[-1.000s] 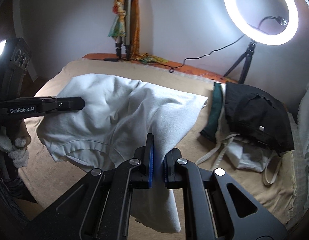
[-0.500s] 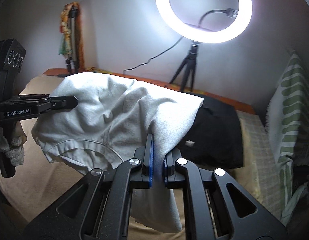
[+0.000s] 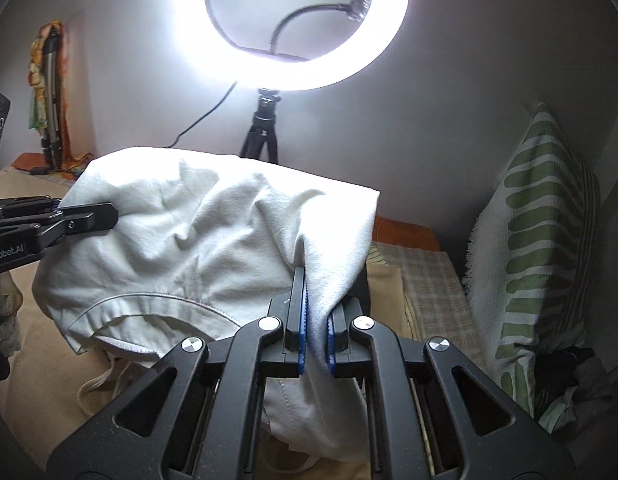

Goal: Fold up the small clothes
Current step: 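Grasp the folded shirt with both grippers and carry it toward the black bag, then lower the folded shirt onto the black bag and open both grippers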

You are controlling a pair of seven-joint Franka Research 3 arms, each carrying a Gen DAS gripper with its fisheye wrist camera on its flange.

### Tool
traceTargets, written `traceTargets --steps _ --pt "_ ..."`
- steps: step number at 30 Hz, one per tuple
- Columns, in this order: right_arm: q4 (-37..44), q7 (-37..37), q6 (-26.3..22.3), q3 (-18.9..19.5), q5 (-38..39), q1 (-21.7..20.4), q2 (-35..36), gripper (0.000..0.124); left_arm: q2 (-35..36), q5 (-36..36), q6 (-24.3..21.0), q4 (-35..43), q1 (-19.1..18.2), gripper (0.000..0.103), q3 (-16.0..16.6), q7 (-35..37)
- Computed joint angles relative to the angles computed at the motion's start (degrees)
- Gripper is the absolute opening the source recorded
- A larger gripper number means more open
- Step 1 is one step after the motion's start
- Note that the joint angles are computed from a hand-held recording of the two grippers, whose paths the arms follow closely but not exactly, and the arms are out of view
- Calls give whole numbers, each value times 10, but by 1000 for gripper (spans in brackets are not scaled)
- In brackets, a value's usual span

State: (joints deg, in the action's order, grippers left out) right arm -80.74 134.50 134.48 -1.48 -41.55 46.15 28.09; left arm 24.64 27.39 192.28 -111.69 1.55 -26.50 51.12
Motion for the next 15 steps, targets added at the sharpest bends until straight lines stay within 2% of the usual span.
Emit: traceTargets --steps 5,10,12,13,14,15 --pt "6 -11 21 -5 16 -14 21 8 28 -17 -25 36 -27 7 18 15" --pt "-14 -24 47 -5 45 -29 21 8 27 -43 -42 44 -89 8 79 34" --pt "-11 -25 36 -14 40 -23 25 8 21 -58 -54 45 -125 15 118 32" --pt "-12 -19 28 -19 33 -18 25 9 13 -64 -61 43 -154 20 150 26" --pt "-11 -17 19 -22 31 -17 25 13 6 -67 -64 38 -180 35 181 21" --pt "-11 -5 5 -26 25 -12 23 25 -3 -68 -63 33 -214 43 221 13"
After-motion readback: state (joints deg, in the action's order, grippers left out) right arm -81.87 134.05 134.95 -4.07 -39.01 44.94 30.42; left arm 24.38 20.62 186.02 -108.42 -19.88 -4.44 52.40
